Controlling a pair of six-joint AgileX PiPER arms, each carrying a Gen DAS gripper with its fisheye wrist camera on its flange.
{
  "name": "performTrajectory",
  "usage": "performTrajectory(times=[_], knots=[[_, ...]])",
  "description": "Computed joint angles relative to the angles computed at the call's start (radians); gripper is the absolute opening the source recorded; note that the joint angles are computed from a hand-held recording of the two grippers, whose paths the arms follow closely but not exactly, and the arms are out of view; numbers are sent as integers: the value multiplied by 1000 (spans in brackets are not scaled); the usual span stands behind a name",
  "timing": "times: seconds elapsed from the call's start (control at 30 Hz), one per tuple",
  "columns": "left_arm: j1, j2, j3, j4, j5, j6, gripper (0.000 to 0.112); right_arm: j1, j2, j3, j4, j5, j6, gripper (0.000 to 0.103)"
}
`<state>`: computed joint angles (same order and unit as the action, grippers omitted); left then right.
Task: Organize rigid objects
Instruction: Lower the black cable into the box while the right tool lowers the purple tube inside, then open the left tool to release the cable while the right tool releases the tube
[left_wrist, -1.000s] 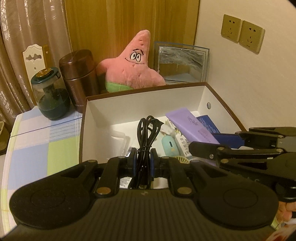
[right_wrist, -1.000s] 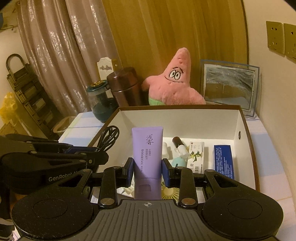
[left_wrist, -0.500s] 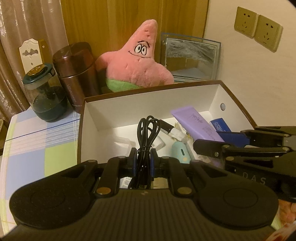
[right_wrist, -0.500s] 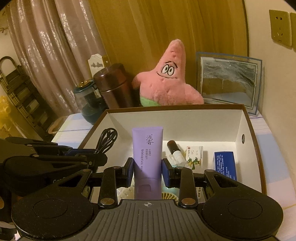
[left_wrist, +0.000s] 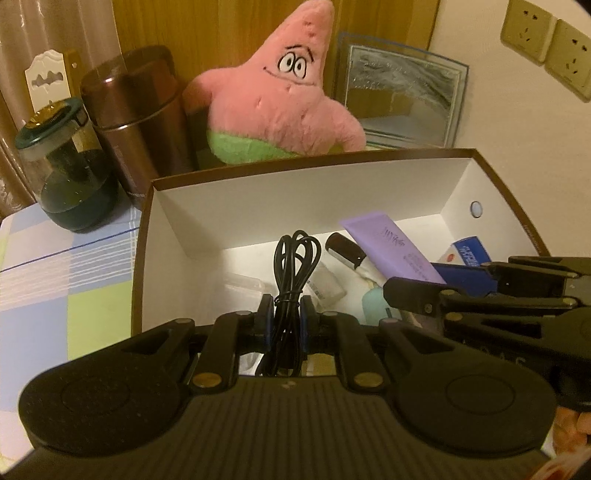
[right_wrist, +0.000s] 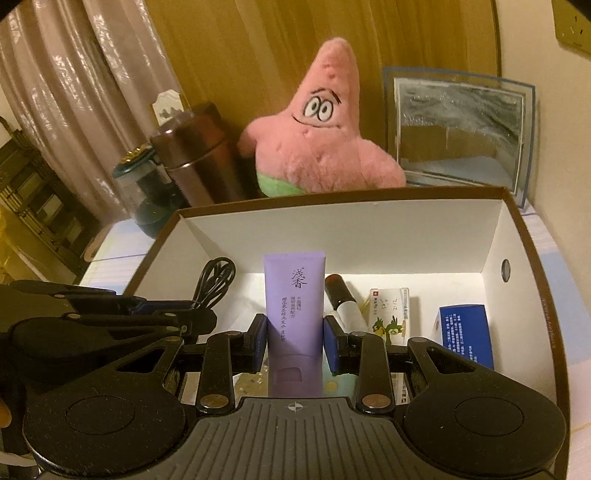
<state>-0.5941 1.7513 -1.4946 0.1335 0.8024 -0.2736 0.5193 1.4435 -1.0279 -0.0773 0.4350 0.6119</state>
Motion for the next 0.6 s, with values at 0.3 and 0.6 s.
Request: performTrajectory(times=[0.3, 0.6], knots=[[41, 88, -68, -59, 11, 58, 13, -42, 81, -37, 90, -13, -85, 32], [55, 137, -91, -89, 3, 89, 13, -61, 113, -51, 143, -16, -124, 32]])
